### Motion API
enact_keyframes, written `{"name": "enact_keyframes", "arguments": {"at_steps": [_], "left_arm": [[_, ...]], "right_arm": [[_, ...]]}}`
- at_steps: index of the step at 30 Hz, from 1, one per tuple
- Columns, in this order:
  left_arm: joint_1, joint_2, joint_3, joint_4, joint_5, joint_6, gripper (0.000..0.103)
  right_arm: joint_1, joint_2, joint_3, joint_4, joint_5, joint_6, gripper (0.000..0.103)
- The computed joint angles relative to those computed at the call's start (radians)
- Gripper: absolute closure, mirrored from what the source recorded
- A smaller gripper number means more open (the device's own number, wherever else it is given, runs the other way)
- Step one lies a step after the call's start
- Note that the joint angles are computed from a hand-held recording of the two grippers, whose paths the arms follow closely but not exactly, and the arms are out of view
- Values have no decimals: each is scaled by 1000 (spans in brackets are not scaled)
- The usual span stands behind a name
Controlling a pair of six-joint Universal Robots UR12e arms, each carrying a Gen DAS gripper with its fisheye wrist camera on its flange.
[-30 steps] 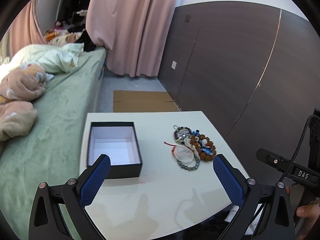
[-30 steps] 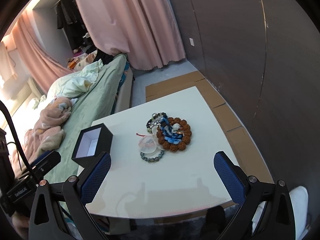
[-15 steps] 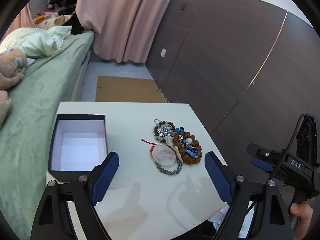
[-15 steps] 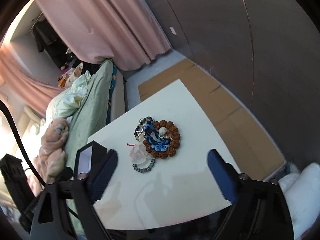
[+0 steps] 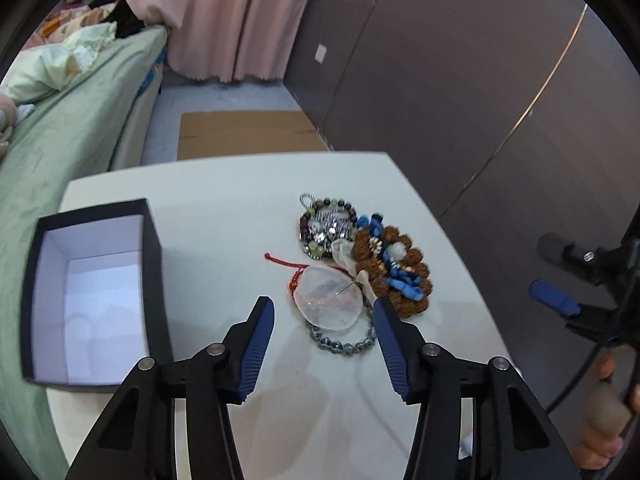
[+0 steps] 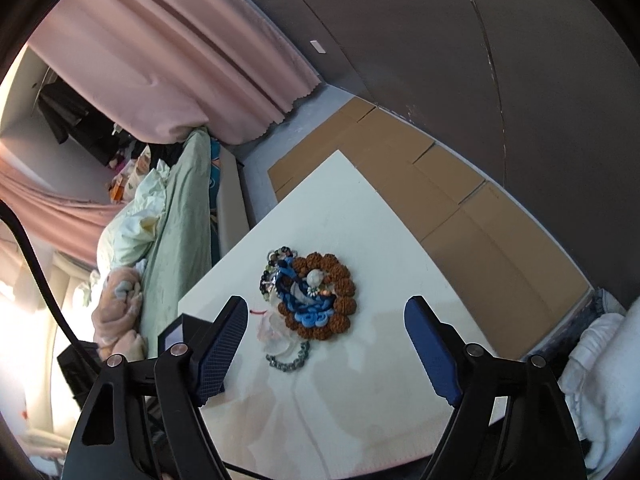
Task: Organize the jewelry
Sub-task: 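Grasp the blue braided bracelet with red string with the left gripper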
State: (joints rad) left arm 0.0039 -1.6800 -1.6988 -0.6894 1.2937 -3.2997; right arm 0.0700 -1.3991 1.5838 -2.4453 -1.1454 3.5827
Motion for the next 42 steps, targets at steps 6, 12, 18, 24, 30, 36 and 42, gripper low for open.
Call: {"name": "enact_keyframes", "arguments": {"at_steps": [6,12,18,24,30,36,42], "left_arm": [[-7,-38,32,-63,10,17,50],[-14,-61,44,-81,25,7,55],[-19,-61,38,-55,45,6,95],[-10,-34,14,22,13,-1,97],[9,-11,1,82,-20,-20,97],[36,13,-18,125,-67,-51,97],[64,34,-33,165,-93,-74,97]], "right_arm": [[-3,17,-11,22,22,28,21],[2,35,-28,60,50,9,21],[5,47,-39,93,45,-11,22],[4,65,-53,117,74,-23,29],[22,86,-80,126,65,-54,29],[44,107,-104,134,56,-81,33],[78,143,-148,167,-3,-102,41]]}}
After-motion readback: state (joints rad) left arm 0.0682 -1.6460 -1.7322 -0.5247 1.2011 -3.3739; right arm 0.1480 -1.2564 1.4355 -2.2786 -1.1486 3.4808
